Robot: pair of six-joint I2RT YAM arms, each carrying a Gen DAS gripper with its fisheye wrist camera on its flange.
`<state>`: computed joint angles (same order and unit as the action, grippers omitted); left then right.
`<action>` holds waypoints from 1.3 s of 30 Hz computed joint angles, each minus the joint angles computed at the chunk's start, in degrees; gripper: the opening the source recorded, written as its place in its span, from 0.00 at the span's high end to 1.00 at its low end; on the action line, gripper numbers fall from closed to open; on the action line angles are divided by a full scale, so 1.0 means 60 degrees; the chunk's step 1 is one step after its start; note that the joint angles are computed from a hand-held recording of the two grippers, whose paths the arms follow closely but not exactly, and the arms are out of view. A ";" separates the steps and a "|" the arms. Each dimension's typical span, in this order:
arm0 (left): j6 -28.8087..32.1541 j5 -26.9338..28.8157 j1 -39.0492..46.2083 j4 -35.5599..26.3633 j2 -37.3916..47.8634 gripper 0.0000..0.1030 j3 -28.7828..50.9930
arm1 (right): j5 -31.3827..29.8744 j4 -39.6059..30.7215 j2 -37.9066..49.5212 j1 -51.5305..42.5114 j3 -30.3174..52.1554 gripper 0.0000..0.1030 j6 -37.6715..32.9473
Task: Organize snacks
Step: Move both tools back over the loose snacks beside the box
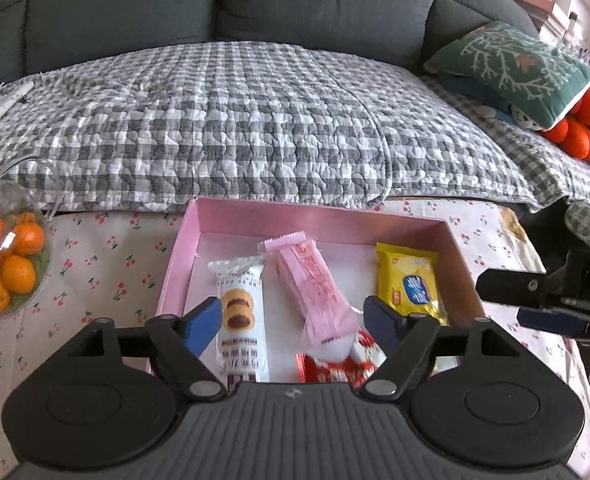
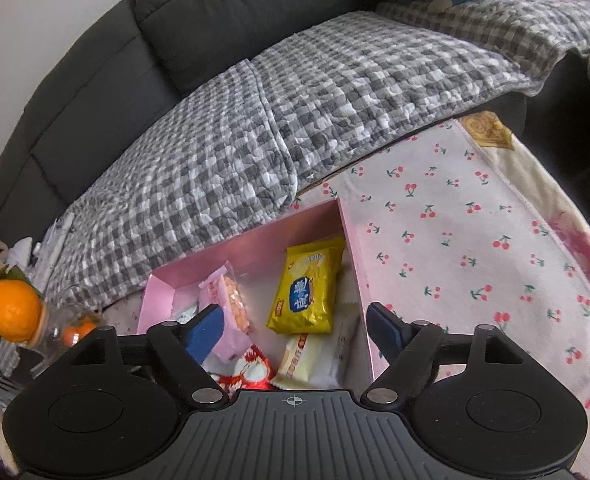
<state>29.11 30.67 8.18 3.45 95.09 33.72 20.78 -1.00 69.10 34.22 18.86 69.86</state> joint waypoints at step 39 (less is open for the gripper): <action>0.6028 0.1924 0.5096 -0.5823 -0.1787 0.01 -0.0405 | 0.1480 -0.4271 -0.0795 0.6106 0.0688 0.13 0.5343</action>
